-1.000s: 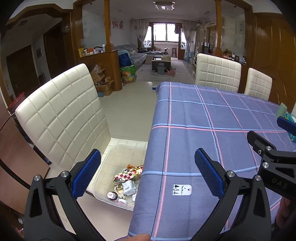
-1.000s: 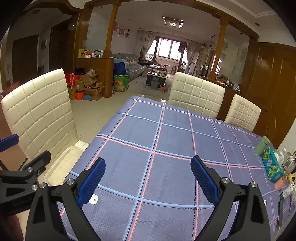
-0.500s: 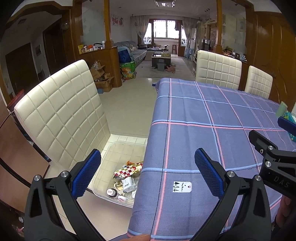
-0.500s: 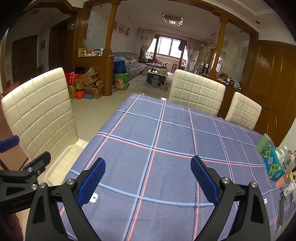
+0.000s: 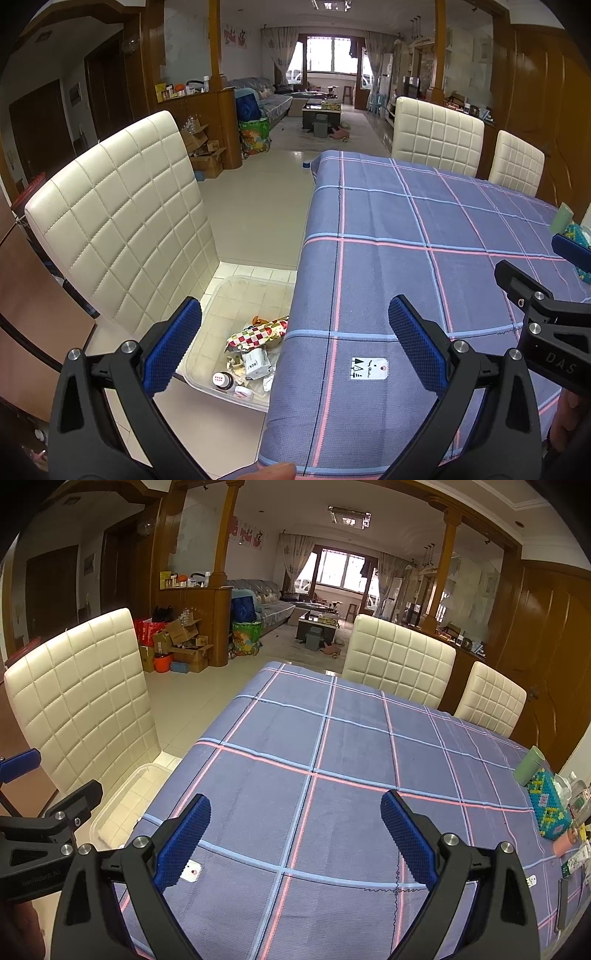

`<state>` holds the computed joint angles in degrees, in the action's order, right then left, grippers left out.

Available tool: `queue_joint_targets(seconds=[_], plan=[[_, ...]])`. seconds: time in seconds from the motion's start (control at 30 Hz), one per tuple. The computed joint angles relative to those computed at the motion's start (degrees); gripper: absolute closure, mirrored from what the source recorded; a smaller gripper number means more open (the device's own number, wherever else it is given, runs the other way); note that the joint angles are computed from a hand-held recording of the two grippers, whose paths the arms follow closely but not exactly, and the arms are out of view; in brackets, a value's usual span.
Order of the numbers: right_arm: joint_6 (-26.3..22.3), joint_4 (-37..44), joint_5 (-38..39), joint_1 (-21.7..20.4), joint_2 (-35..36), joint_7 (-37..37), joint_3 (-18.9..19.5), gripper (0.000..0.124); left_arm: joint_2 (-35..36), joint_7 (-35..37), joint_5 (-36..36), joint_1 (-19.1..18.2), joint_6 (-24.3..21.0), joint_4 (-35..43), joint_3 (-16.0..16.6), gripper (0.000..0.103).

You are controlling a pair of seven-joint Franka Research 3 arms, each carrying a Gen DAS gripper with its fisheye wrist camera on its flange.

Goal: Collect trash

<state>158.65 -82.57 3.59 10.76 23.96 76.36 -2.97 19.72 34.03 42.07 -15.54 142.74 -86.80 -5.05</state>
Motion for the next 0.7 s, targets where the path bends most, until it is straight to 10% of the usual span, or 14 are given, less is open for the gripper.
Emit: queue_joint_targets(seconds=[0.7], plan=[[0.2, -0.2, -0.5, 0.5, 0.0, 0.6, -0.3, 0.033, -1.2, 2.2, -3.2, 1.7, 3.4, -2.0, -1.1, 0.003]])
